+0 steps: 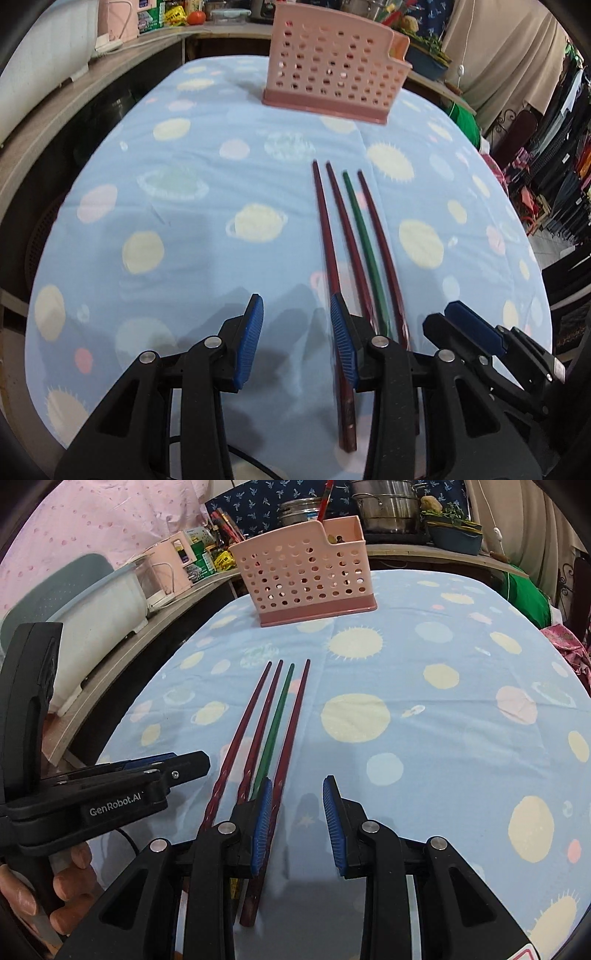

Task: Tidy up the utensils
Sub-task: 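Withdraw both tools and lower them to the remaining chopsticks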

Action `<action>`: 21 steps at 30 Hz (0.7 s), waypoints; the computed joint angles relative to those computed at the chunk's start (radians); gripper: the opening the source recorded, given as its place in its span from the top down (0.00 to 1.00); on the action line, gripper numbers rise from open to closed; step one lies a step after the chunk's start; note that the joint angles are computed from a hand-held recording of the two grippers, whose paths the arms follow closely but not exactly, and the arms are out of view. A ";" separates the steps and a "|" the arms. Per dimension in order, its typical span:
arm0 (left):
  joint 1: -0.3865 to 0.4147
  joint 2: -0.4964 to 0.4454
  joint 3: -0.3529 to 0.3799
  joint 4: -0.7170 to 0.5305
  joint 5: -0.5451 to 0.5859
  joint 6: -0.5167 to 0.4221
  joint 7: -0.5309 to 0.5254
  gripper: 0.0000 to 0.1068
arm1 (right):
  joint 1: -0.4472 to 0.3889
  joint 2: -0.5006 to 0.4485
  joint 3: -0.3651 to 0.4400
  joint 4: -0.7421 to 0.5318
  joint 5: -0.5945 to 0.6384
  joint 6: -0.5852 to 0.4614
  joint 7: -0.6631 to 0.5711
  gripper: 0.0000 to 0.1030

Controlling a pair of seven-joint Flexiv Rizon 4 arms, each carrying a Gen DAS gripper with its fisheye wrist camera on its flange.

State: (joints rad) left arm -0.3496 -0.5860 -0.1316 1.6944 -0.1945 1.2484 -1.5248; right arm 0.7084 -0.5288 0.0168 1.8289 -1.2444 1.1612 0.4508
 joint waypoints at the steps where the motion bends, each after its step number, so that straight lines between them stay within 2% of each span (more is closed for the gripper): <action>1: 0.001 0.003 -0.001 0.010 0.001 0.001 0.002 0.66 | 0.002 -0.003 0.004 -0.001 0.005 -0.004 -0.007 0.72; 10: 0.029 0.032 -0.046 0.088 -0.034 0.057 0.049 0.66 | 0.026 -0.010 0.009 -0.003 0.030 -0.035 -0.044 0.72; 21: 0.030 0.040 -0.067 0.116 -0.061 0.082 0.094 0.66 | 0.043 -0.005 0.017 0.001 0.039 -0.091 -0.066 0.80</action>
State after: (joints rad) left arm -0.3201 -0.5458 -0.1989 1.8100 -0.2559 1.3308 -1.4307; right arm 0.7511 -0.5340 0.0337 1.8297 -1.2052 1.0704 0.3847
